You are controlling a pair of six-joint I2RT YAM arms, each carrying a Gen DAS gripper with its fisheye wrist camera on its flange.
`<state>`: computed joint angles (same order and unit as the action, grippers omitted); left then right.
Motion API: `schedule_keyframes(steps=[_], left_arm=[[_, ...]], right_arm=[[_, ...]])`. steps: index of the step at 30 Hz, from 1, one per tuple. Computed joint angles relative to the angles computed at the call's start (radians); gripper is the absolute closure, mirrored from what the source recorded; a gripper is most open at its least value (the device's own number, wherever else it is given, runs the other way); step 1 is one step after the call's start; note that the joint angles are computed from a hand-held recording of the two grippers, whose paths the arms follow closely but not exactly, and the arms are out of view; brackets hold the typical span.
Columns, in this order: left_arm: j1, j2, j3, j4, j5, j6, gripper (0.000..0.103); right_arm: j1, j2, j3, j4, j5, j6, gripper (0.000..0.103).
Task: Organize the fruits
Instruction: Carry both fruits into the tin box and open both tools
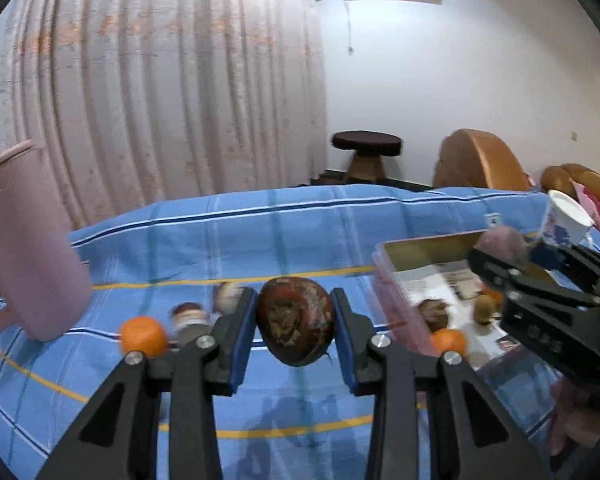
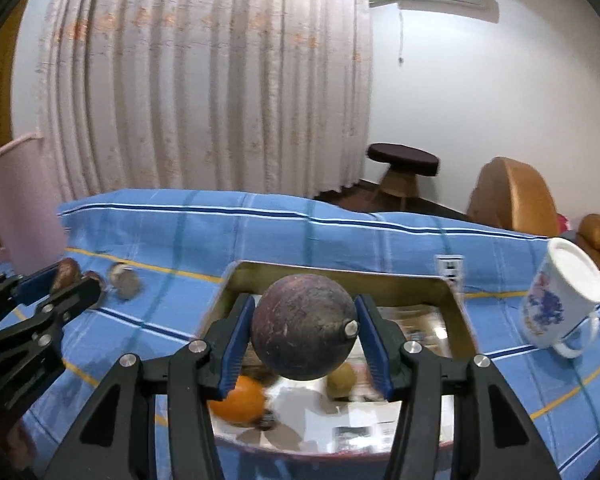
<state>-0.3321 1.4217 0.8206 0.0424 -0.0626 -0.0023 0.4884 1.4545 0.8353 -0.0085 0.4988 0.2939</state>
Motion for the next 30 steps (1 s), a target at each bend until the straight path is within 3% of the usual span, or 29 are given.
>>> schedule_keyframes(steps=[14,26,28,30], left_arm=[[-0.234,0.180,0.162,-0.028,-0.083,-0.044,0.065],[-0.253,0.229,0.184,-0.050,-0.100,-0.054,0.064],[-0.254,0.226,0.179,-0.045,-0.103,-0.050,0.060],[-0.267,0.205,0.154,-0.018,-0.130,-0.048,0.035]], right_arm=[[-0.203,0.016,-0.006,-0.043,-0.100,-0.027,0.049],[-0.201,0.028,-0.011,-0.003,-0.136,-0.055,0.049],[-0.204,0.028,-0.018,0.014,-0.161,-0.058,0.049],[-0.206,0.025,-0.021,0.022,-0.181,-0.058,0.048]])
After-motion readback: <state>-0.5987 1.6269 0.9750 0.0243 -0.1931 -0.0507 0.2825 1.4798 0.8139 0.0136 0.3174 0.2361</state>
